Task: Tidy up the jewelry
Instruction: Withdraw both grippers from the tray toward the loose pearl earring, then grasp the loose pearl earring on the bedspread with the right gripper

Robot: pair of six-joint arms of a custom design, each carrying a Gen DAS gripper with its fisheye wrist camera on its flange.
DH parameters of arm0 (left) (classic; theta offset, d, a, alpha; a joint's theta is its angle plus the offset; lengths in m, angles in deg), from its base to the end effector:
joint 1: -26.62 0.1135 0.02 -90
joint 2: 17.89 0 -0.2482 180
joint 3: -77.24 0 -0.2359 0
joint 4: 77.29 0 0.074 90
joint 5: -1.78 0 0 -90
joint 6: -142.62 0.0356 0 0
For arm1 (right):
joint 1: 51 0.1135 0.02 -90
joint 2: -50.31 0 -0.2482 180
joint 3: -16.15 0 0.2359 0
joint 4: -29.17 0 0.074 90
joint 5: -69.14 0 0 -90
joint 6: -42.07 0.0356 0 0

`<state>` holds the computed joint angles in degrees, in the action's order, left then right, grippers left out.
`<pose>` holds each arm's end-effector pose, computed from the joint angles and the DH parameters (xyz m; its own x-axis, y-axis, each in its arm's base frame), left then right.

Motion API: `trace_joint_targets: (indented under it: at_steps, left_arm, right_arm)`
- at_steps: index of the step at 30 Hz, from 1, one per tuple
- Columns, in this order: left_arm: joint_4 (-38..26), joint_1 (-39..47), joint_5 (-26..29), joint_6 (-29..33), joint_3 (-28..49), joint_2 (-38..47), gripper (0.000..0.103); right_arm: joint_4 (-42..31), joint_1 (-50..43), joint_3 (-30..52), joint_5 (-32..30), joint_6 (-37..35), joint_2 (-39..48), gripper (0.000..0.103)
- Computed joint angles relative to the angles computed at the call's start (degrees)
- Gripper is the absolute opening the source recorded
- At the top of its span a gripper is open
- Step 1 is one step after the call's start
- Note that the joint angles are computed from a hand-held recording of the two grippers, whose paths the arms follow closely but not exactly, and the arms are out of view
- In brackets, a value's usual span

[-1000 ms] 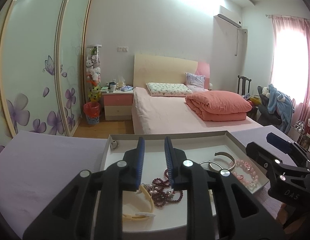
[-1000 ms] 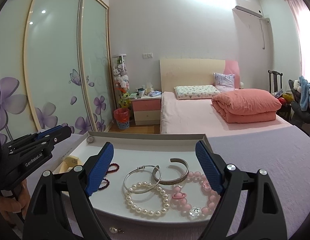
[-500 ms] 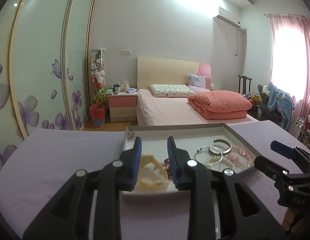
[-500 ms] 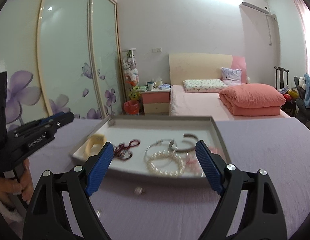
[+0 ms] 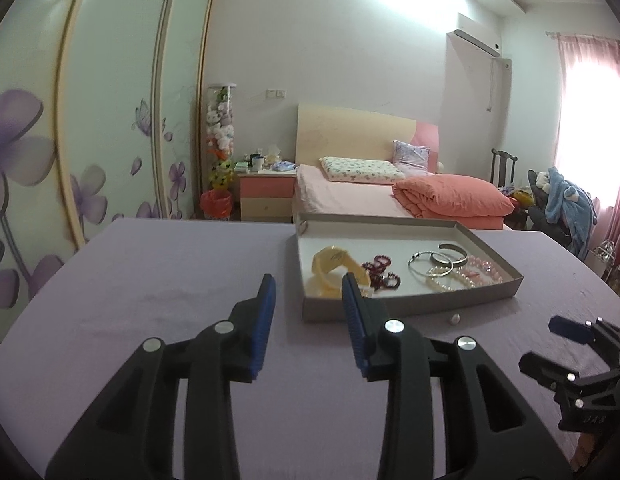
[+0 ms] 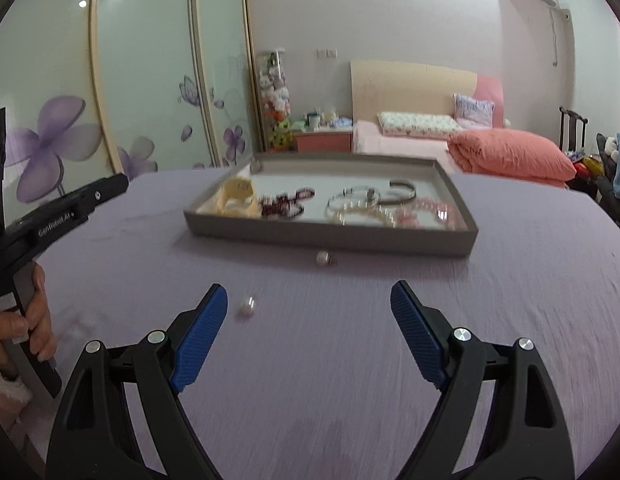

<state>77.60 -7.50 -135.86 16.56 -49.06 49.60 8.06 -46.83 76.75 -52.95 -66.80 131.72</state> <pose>0.2054 -0.1074 0.2250 -0.3625 -0.2335 -0.9023 -0.3853 0.9190 -0.0830 0.2788 0.0393 0.2055 -0.4831 -0.3100 -0.8189 -0.6469 0.7566 0.0952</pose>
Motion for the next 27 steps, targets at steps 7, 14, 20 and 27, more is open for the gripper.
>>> trace_joint_targets:
  at_steps: [7,14,20,27]
  left_arm:
    - [-7.0,-4.7,-2.6,-8.0,-2.6,-3.8,0.038]
    - [-12.6,-8.6,-5.3,-13.8,-2.7,-5.1,0.039]
    - [-13.1,-6.8,-5.4,-13.8,-2.8,-6.3,0.041]
    - [-9.5,-1.5,-2.9,-10.4,-3.5,-6.6,0.041]
  right_arm:
    - [-4.2,2.6,0.7,3.4,-1.6,0.2,0.079]
    - [-6.7,6.0,4.5,6.6,-1.4,4.4,0.069]
    - [-9.1,9.6,8.6,9.1,-1.4,8.8,0.056]
    - [-12.3,12.7,13.1,11.3,-1.6,12.9,0.042]
